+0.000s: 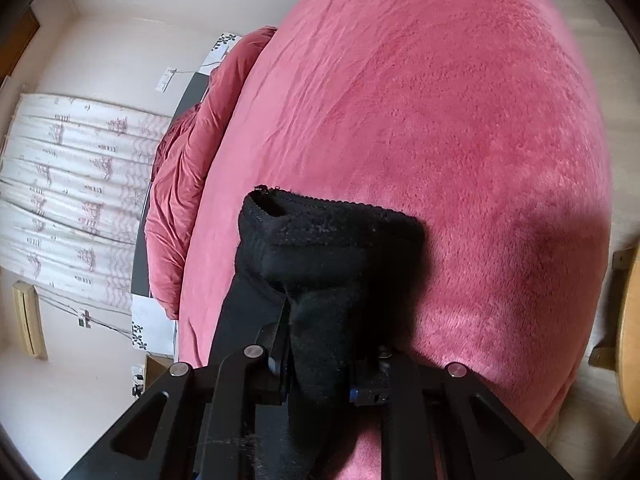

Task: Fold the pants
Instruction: 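Hold the trouser edge with the left gripper while the right gripper pinches a leg hem, then carry the leg hem with the right gripper over toward the left gripper and lay it down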

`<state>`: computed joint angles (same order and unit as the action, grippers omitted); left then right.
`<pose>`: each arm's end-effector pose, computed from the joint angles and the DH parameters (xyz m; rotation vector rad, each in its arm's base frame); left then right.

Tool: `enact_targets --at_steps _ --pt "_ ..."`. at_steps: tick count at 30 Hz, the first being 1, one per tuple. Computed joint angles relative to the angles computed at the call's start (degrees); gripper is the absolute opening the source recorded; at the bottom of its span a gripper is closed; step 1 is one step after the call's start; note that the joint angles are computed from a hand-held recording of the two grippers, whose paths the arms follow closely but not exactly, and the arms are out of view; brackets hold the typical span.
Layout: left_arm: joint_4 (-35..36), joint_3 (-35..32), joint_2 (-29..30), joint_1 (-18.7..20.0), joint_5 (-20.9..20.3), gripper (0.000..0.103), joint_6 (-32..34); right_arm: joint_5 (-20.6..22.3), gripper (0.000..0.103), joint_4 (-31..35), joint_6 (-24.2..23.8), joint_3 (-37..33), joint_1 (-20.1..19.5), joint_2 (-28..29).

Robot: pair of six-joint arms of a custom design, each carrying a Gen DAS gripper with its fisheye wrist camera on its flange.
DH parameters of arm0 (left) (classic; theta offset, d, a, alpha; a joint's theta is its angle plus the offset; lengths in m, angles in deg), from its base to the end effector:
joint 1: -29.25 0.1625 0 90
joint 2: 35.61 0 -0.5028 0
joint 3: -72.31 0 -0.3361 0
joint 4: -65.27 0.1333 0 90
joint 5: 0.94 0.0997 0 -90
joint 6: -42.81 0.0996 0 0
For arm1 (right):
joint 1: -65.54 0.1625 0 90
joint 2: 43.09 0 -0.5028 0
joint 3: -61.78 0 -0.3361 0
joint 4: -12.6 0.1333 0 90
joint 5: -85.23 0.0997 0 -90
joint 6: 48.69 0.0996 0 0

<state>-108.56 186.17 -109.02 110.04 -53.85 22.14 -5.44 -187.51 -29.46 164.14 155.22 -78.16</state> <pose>0.1066 -0.5505 0.4370 -0.5743 2.4237 -1.1623 0.1283 -0.6828 0.1361 0.4864 2.7851 -1.0962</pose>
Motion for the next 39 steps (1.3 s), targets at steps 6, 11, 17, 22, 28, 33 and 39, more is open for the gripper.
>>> enact_targets --at_steps 6,11,17,22,28,33,39 --pt "-4.5 6.8 -2.3 -4.2 2.7 0.028 -0.4 -1.6 0.017 3.4 0.7 -1.3 0.9 -0.6" --pt "-9.9 14.3 -2.8 -7.4 -2.2 0.029 3.5 -2.4 0.016 5.8 0.5 -2.4 2.6 -1.7" --pt "-12.3 22.0 -3.3 -9.9 -3.0 0.029 3.2 -5.4 0.016 7.1 -2.4 -3.9 6.8 -2.6" --pt "-13.5 23.8 -6.2 -9.9 -3.7 0.029 -0.1 -8.9 0.016 7.2 -6.5 -5.0 11.1 -2.7" --pt "-17.0 26.1 -9.0 -8.8 -1.6 0.03 -1.2 -9.9 0.016 5.6 -9.8 -5.2 16.1 -2.2" --pt "-19.5 28.1 -10.7 -8.3 -0.5 0.03 -2.0 -10.4 0.016 4.4 -14.1 -5.5 20.4 -1.0" --pt "-22.0 33.7 -13.6 -10.7 1.1 0.03 -4.7 -11.9 0.016 4.9 -21.1 -6.8 26.3 2.3"
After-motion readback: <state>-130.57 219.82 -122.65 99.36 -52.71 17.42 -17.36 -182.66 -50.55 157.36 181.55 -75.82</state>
